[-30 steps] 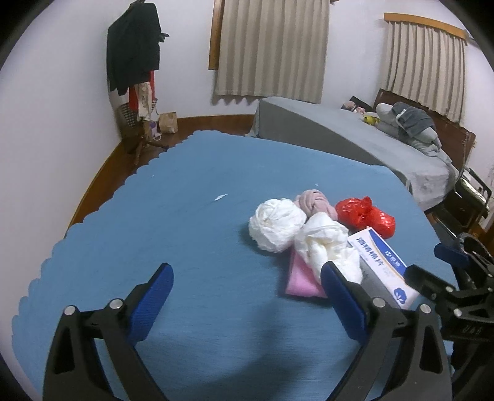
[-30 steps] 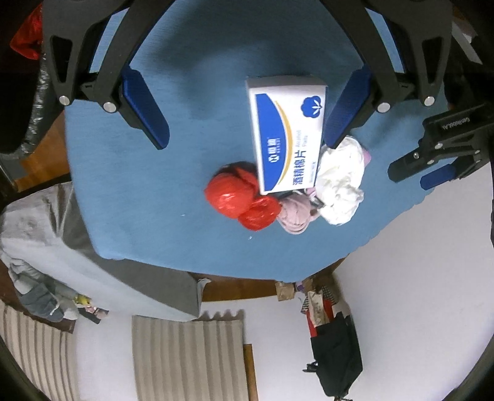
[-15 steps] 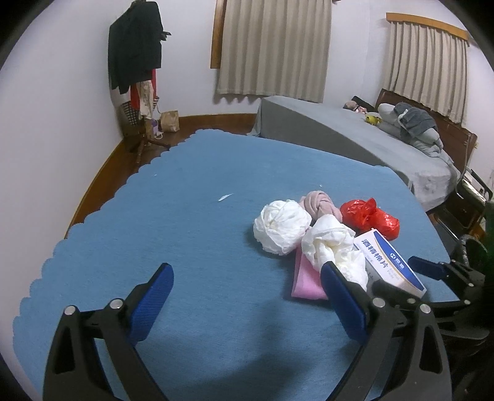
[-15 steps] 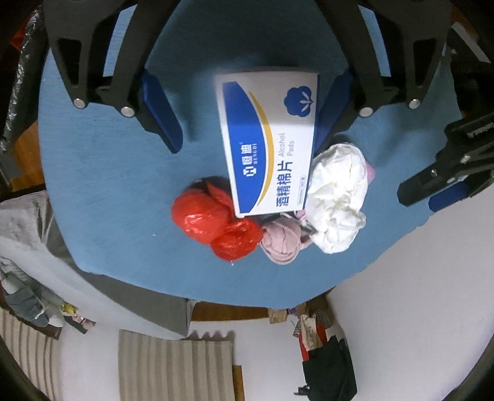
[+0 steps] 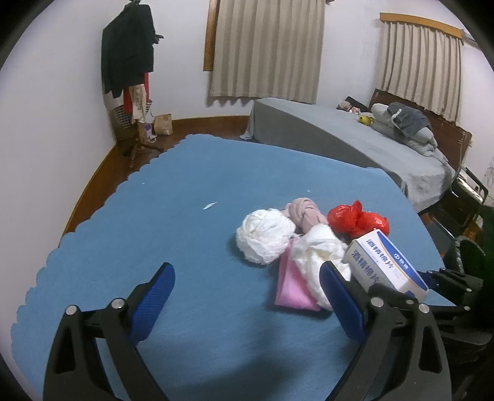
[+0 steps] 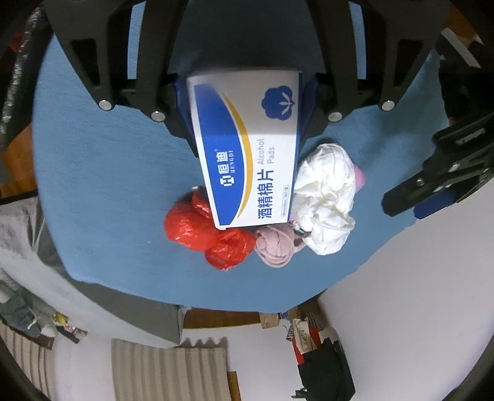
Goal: Collect trash
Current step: 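Grasp the white alcohol-pad box with the right tool while the left tool grasps white tissue, then carry the white tissue and alcohol-pad box over the black bin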
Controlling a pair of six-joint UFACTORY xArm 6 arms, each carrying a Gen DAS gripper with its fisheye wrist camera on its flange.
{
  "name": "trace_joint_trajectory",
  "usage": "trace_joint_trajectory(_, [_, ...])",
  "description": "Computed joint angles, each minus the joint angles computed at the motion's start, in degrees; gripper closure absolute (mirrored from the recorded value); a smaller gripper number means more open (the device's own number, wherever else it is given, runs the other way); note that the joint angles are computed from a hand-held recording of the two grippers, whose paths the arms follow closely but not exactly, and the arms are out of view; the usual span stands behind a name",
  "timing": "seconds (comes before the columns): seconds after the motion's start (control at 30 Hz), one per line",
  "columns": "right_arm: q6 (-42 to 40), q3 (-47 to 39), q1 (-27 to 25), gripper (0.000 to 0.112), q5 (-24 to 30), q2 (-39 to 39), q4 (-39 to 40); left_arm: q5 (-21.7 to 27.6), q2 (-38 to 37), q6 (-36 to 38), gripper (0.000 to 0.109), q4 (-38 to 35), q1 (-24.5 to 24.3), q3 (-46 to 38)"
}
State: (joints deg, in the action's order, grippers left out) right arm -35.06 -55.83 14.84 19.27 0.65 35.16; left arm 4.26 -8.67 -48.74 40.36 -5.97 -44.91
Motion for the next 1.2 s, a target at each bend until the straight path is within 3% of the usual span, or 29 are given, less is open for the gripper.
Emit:
trace_joint_trajectory(0.17, [0.9, 1.4, -2.2, 0.058, 0.0, -1.7, -0.3, -0.4, 1.9, 2.0, 0.018, -2.3, -2.0, -1.9])
trace_joint_trajectory(0.43, [2.0, 2.9, -5.0, 0.058, -1.2, -2.6, -0.4, 0.0, 8.0, 13.4, 0.032, -14.5, -5.9, -7.0])
trace_joint_trajectory(0.53, [2.4, 3.3, -5.8, 0.058, -1.6, -2.7, -0.5, 0.7, 10.1, 16.5, 0.04, -18.0, -6.9, -8.8])
trace_joint_trajectory(0.67, [2.5, 3.3, -6.3, 0.058, -1.6, -2.6, -0.5, 2.5, 12.6, 18.4, 0.067, -20.2, -7.9, -11.1])
trace_joint_trajectory(0.8, [1.0, 3.1, -6.7, 0.058, -1.5, -2.6, 0.8, 2.0, 12.8, 15.7, 0.076, -17.4, -7.9, -11.6])
trace_joint_trajectory(1.2, [-1.5, 4.7, -7.5, 0.058, -2.4, -5.9, 4.7, 0.5, 8.8, 7.2, 0.076, -9.7, -8.1, -10.9])
